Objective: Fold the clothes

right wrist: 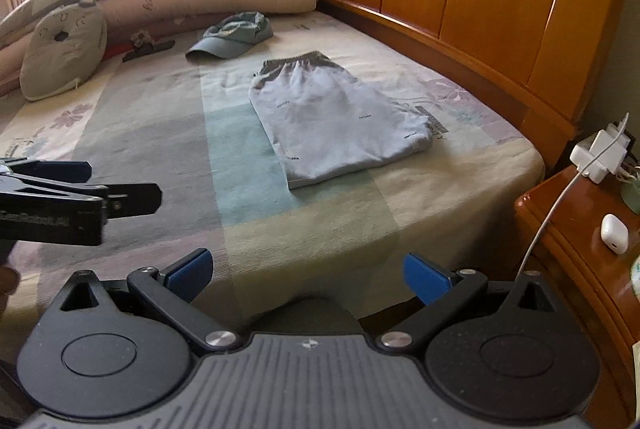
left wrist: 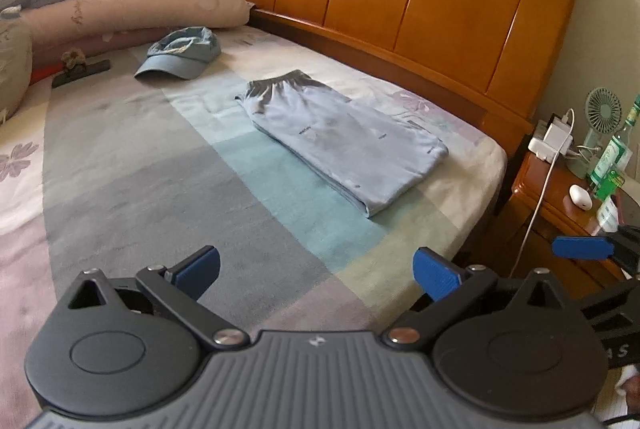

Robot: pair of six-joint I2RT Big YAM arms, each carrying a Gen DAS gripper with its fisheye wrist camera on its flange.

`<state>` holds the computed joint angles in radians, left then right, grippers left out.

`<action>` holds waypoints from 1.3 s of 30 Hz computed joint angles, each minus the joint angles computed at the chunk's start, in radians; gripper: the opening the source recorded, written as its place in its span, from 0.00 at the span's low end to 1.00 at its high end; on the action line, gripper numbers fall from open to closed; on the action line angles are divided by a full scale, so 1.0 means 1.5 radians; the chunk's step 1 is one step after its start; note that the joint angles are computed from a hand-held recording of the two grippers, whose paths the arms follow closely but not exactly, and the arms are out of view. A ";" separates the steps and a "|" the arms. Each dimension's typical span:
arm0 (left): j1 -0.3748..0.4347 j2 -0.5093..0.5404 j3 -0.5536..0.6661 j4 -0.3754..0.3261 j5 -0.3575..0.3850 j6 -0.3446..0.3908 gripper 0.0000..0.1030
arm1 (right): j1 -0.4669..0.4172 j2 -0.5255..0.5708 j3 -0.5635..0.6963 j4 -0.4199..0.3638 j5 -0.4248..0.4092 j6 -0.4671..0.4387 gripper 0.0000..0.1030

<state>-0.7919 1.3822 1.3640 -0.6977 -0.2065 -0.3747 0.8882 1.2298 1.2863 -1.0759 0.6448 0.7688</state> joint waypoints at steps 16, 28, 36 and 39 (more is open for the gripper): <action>-0.036 -0.019 0.002 -0.044 -0.030 -0.017 0.99 | 0.045 -0.029 -0.002 -0.007 0.058 0.017 1.00; -0.033 -0.018 0.003 -0.043 -0.021 -0.019 0.99 | 0.047 -0.028 0.002 -0.013 0.061 0.023 1.00; -0.034 -0.016 0.004 -0.044 -0.019 -0.020 0.99 | 0.047 -0.029 0.001 -0.013 0.062 0.022 1.00; -0.034 -0.016 0.004 -0.044 -0.019 -0.020 0.99 | 0.048 -0.029 0.001 -0.013 0.062 0.024 1.00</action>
<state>-0.8427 1.3586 1.3703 -0.7634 -0.2358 -0.4041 0.9605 1.1862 1.2884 -1.0950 0.7378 0.8048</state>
